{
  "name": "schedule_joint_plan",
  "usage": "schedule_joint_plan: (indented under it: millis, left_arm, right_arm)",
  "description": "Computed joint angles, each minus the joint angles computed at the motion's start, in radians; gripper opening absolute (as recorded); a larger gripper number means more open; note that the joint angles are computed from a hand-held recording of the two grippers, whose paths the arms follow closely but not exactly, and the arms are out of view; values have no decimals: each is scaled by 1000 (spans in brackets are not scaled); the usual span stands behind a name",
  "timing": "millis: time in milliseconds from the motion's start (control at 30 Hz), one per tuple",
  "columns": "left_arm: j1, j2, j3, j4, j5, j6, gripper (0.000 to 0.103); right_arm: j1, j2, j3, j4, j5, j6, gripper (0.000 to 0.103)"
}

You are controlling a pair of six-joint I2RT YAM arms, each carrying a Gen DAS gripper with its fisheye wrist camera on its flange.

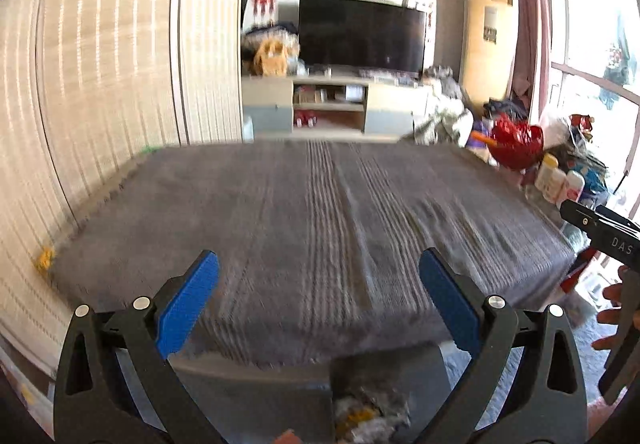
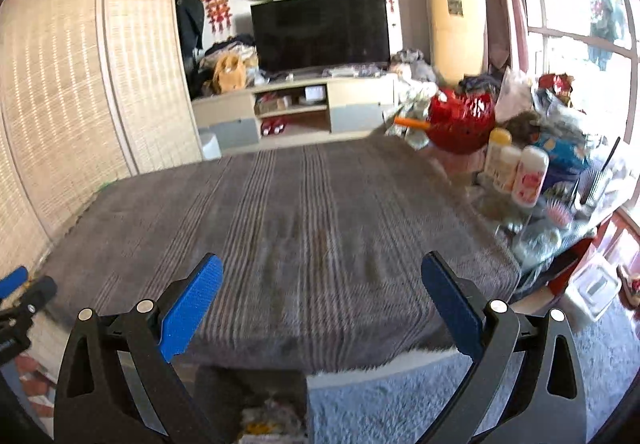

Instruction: Collect trash

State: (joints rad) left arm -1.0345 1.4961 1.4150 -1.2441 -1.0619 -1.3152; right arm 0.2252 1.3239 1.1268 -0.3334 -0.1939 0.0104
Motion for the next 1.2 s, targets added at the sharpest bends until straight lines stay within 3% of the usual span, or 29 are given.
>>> schedule_joint_plan:
  millis: [133,567,667,900,1200]
  left_arm:
    - [-6,-30,-34,24,-105,-5,95]
    - [22,-79,-113,128,-120,92,95]
    - [7,-62,-112,90,-144,59,95]
    - [10,-68,-153,123,-109,53,95]
    - [-9,-51,-155,143,-144,67,95]
  right_arm:
    - [2,-10,-36,97,1,5,100]
    - [68,-124,-211,330,136,-29,100]
    - [93,-115,-222,328,169,-54,100]
    - [61,-77,-206,285,115,26,100]
    - [19,-43,-189,262,66,88,100]
